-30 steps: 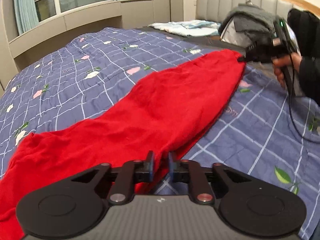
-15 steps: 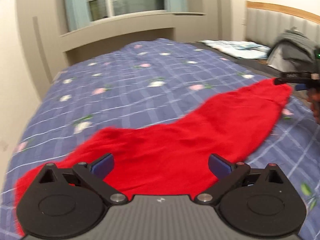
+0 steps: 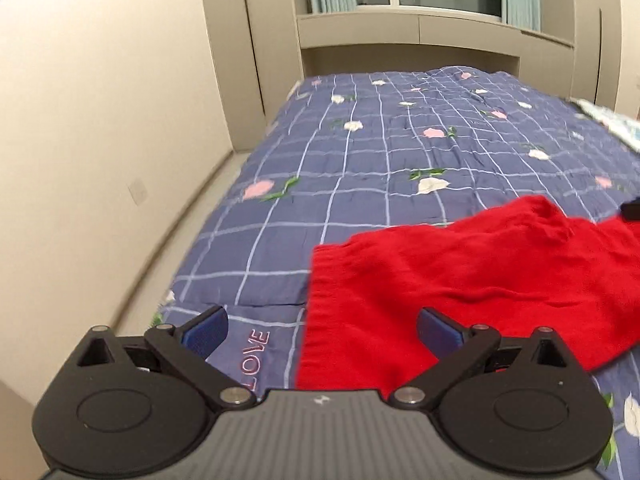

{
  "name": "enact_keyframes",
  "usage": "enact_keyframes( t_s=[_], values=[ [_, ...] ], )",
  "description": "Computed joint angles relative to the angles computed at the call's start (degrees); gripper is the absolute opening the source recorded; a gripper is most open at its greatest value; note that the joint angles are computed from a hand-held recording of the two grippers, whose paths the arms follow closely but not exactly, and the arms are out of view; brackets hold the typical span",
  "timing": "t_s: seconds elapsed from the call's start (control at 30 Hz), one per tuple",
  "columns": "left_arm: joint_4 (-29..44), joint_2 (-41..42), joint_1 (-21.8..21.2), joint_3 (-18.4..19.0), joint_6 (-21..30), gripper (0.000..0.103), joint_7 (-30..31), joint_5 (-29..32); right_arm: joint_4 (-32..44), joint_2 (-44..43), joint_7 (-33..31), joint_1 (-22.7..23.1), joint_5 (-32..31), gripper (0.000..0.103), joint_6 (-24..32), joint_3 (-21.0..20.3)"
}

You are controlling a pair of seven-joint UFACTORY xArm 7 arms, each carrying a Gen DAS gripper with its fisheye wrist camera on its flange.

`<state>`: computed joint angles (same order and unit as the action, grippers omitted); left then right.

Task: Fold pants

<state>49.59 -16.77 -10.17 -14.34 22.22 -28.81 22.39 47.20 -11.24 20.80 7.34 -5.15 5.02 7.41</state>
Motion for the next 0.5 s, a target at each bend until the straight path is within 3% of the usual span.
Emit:
enact_keyframes(
  t_s=[0.07, 0.1, 0.2, 0.3, 0.33, 0.37, 0.43, 0.5],
  values=[
    [0.9, 2.2, -2.3, 3.8, -1.9, 0.092, 4.6, -6.4, 5.1, 4.8, -9.8, 7.8, 9.5, 0.079, 1.1, -4.4],
    [2.0, 3.8, -4.0, 6.1, -2.3, 0.089, 8.0, -11.4, 8.2, 7.3, -13.5, 9.3, 13.6, 0.073, 2.3, -4.8],
    [4.7, 7.6, -6.3, 9.8, -4.0, 0.086, 15.8, -23.3, 16.3, 13.3, -20.1, 9.1, 21.9, 0.06, 6.2, -2.8],
    [8.5, 12.0, -7.2, 11.3, -3.4, 0.075, 24.4, -34.5, 25.4, 19.3, -21.6, 6.8, 24.6, 0.06, 14.2, -0.5],
    [9.9, 13.5, -7.0, 11.2, -2.3, 0.048, 27.0, -37.7, 28.8, 21.6, -21.8, 6.0, 25.4, 0.057, 17.7, 0.1],
    [11.6, 15.0, -6.5, 10.8, -0.4, 0.023, 28.2, -39.6, 30.1, 22.2, -22.2, 5.3, 26.1, 0.053, 20.1, 0.7],
    [13.8, 16.9, -5.2, 9.6, 1.9, 0.022, 26.0, -38.2, 32.6, 24.1, -21.2, 5.4, 24.1, 0.017, 22.3, 0.8],
    [13.0, 16.5, -4.6, 8.6, -0.3, 0.021, 24.6, -34.5, 33.1, 24.5, -21.3, 5.3, 23.3, 0.009, 22.0, 1.1]
  ],
)
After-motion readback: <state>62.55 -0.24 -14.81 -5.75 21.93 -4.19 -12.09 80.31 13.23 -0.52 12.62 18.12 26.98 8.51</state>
